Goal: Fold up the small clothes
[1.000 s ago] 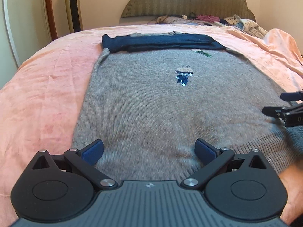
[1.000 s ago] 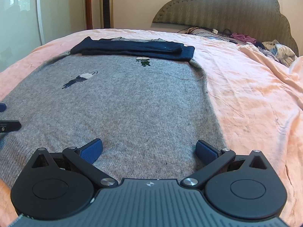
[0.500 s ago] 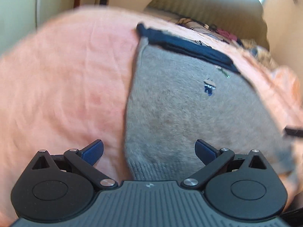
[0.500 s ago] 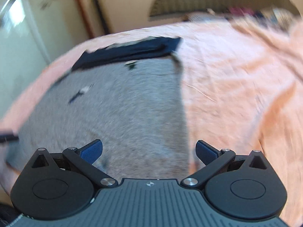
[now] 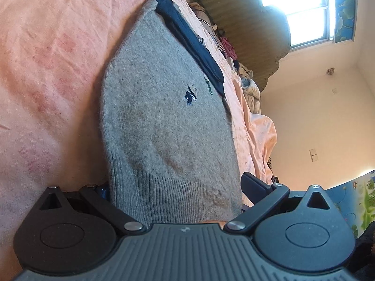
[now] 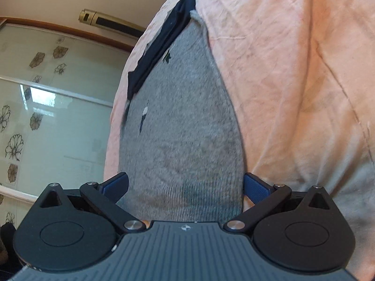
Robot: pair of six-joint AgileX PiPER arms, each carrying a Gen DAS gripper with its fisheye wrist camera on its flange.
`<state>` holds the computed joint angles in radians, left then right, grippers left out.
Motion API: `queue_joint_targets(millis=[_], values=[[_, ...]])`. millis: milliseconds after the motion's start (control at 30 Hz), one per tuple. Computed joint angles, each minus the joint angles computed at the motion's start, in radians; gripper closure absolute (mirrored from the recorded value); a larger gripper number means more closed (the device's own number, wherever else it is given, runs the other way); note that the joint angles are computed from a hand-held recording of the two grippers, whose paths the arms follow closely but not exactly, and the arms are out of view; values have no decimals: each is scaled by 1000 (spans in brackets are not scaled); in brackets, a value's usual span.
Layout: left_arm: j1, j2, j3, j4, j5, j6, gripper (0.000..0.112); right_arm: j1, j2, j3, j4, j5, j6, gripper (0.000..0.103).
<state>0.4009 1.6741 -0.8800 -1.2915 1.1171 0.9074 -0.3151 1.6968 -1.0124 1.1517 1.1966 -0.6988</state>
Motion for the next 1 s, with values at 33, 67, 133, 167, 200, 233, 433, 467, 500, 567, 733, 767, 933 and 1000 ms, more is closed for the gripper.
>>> queue_joint_targets(millis=[33,67,133,167,200,233,433,467,500,567,733,767,933,1000], values=[[-11,-6,-7,8,-20,-2,24,14,-9,-5,-23,-2,9,10],[-20,-14,-14,21,-36,-8,39,32,-13,-16,-55,-4,29,29],[-39,-13,-35,64,-61,-24,44,61,-27,-20,-111,-24,54,55],[-53,-11,-45,90,-75,-39,44,66,-25,-18,-120,-22,57,62],[-60,-11,-44,98,-84,-36,44,63,-28,-7,-110,-22,51,64],[-64,-16,-38,93,-89,-25,44,58,-28,-1,-101,-19,46,64],[-103,-37,-51,190,-172,-113,106,60,-61,44,-81,-61,15,90],[-101,-34,-54,194,-170,-108,106,71,-55,38,-64,-72,0,90],[-100,-37,-58,188,-167,-98,106,71,-60,38,-51,-72,-12,90],[-99,-46,-76,174,-164,-78,107,83,-42,6,-3,-73,-40,90],[-66,-28,-159,-12,-118,55,106,82,2,-89,144,-62,-103,90],[-73,-6,-192,-67,-124,85,106,84,28,-123,191,-62,-117,90],[-153,254,-561,-223,-206,102,106,120,286,-490,354,-137,-72,90],[-189,385,-761,-224,-269,21,106,160,428,-690,427,-227,-46,90]])
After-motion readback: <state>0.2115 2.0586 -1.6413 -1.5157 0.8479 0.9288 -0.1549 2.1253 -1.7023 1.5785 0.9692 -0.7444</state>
